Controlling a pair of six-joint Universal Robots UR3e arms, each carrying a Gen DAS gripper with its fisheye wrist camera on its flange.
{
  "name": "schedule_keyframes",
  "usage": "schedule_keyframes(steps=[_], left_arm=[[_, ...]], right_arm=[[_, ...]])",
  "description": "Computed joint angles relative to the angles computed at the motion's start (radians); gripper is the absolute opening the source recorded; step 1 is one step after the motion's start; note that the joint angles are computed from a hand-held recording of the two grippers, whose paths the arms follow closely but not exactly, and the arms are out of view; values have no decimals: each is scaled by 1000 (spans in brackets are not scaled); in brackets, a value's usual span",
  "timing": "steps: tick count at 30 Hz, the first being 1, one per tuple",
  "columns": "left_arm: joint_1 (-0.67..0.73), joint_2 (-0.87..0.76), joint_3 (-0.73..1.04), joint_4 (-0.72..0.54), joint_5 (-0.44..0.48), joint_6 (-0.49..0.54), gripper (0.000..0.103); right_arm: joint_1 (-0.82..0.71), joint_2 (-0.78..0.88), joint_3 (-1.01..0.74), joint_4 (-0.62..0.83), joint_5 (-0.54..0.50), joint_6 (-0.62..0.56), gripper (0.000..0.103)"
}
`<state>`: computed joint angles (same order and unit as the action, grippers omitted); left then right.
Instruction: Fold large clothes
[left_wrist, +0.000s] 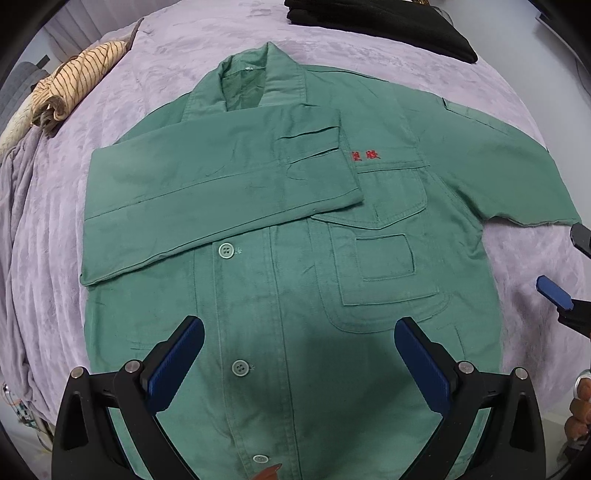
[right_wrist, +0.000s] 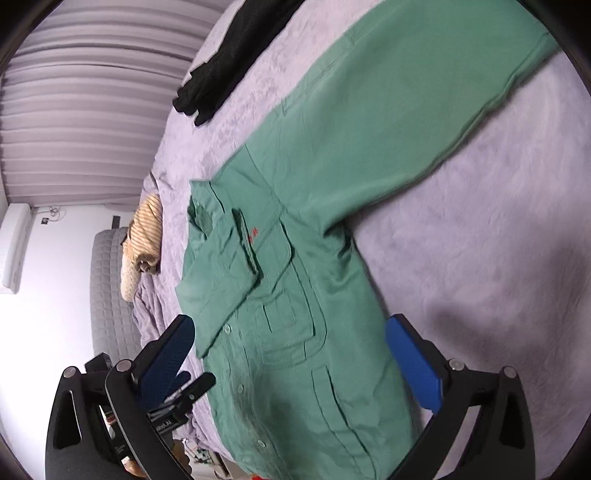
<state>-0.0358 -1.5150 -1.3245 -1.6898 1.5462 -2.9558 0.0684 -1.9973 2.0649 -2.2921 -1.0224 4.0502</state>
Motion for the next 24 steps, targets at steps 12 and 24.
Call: schedule_keyframes(steps=[12, 24], left_arm=[[-146, -236, 192, -8, 39, -89, 103], [-213, -398, 307, 54, -34, -129, 103]], right_arm=[[-574, -368, 1, 589, 174, -430, 103], [-1196, -492, 109, 971, 312, -846, 103]])
